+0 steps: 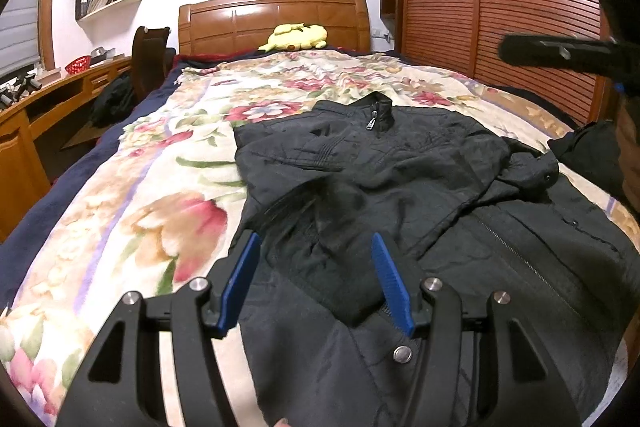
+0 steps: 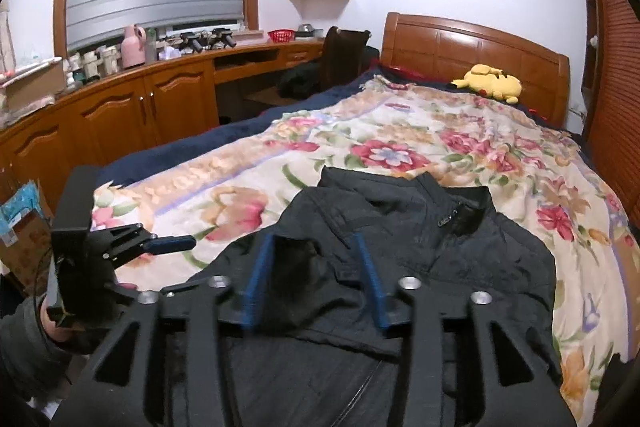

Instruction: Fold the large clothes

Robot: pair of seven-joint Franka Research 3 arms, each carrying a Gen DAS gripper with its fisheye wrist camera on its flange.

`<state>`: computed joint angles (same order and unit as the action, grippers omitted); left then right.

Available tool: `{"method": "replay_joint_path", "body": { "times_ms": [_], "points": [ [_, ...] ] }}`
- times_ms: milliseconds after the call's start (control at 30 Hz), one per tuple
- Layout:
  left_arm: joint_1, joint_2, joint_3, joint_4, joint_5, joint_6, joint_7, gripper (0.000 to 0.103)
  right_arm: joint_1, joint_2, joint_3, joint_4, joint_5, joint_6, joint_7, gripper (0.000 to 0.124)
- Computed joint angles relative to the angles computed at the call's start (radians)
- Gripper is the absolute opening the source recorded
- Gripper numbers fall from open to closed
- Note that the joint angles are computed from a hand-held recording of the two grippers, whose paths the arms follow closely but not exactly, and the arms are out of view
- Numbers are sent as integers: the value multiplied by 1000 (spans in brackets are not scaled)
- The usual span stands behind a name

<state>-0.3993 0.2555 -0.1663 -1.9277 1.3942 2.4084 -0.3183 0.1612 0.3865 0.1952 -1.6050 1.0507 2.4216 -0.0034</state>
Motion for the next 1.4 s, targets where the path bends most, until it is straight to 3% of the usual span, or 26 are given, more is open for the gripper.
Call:
{"method": "replay_joint_path", "body": {
  "times_ms": [233,533,767,1167,1400],
  "points": [
    [-6,4,-8,7,-37,-10,48,58,-16,-4,-30,-82,-37,69,-5,48],
    [-4,2,-9,-11,-134,47,88,58,-85,-32,-52,-183,-21,130,-73,48],
    [-30,-25,-30,-64,-194,16,101,58,-132,-39,-81,-204,-12,144,-86,48],
    [-46,-118,-83,-209,-248,0,40,58,-195,-42,-123,-234,-73,182,-5,48],
    [-57,-138,-110,-261,-270,19,-7,58,-227,-43,-140,-264,-137,173,57,55]
  ]
}}
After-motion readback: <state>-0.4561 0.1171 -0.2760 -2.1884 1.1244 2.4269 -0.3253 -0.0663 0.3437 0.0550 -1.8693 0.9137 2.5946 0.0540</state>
